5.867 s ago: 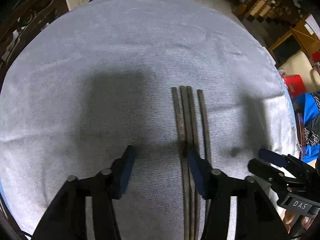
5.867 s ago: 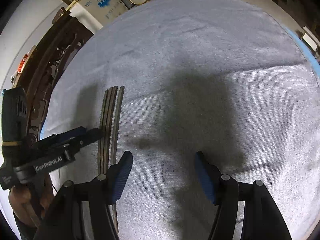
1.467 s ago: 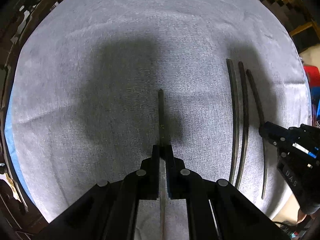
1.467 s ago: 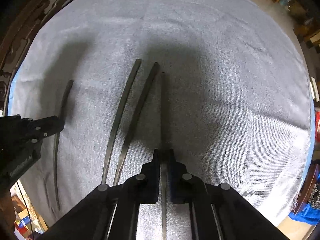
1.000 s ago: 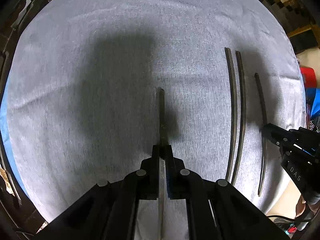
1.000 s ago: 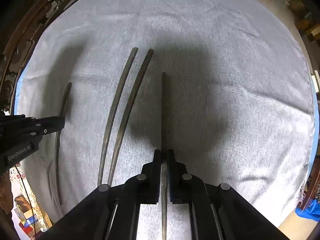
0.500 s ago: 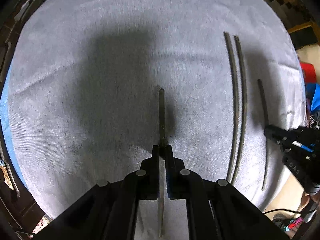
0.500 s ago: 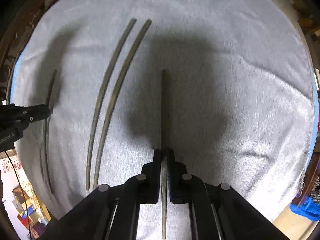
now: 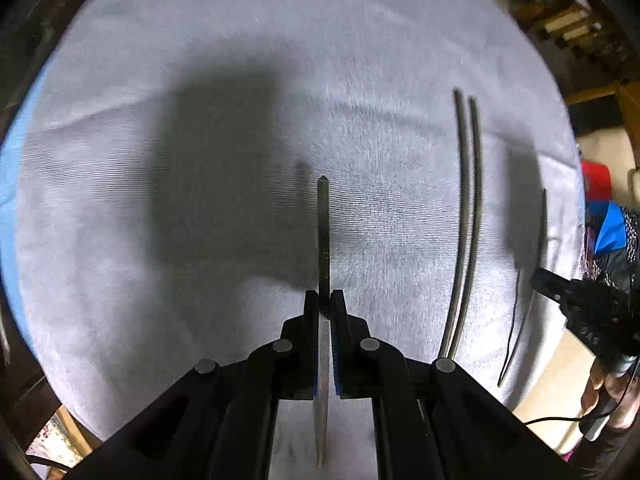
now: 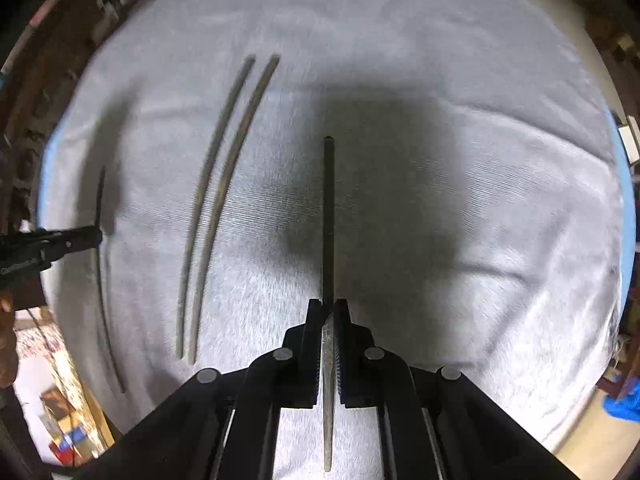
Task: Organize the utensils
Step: 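Lift and carry both chopsticks toward the black holder with both grippers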
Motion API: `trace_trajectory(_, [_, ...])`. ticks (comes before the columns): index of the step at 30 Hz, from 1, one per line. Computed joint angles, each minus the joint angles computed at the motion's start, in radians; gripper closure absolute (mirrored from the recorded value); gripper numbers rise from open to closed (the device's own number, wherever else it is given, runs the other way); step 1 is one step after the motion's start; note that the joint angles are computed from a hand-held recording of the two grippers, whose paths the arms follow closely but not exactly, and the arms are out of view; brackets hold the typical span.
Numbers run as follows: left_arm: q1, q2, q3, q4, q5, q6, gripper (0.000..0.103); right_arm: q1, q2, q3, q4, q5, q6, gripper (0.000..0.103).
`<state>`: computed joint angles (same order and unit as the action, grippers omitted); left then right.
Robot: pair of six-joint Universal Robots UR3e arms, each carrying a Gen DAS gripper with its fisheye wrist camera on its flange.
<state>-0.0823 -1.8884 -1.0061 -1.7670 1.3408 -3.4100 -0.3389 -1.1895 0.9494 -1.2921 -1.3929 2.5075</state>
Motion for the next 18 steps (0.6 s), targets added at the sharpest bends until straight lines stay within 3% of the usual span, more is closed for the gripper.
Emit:
trace_trajectory(6, [0.054, 0.435, -0.357, 0.208, -0.003, -0.073, 0.098, -0.315, -0.332, 0.209, 0.086, 0.293, -0.203, 0.096])
trace_trajectory(9, [0.069, 0.641, -0.458, 0.261, 0.028, -0.14, 0.098, -0.506, -0.464, 0.222, 0.265, 0.427, -0.364, 0.096])
trace_trajectory(12, [0.113, 0.811, -0.513, 0.253, 0.053, -0.156, 0.098, -0.65, -0.523, 0.164, 0.467, 0.523, -0.511, 0.096])
trace_trajectory(13, [0.117, 0.846, -0.518, 0.255, 0.056, -0.168, 0.098, -0.658, -0.532, 0.155, 0.484, 0.548, -0.511, 0.096])
trace_trajectory(16, [0.114, 0.902, -0.466, 0.232, 0.083, -0.202, 0.098, -0.776, -0.507, -0.01, 0.746, 0.614, -0.669, 0.096])
trace_trajectory(18, [0.159, 0.961, -0.467, 0.203, 0.056, -0.177, 0.098, -0.798, -0.509, -0.057, 0.83, 0.639, -0.715, 0.096])
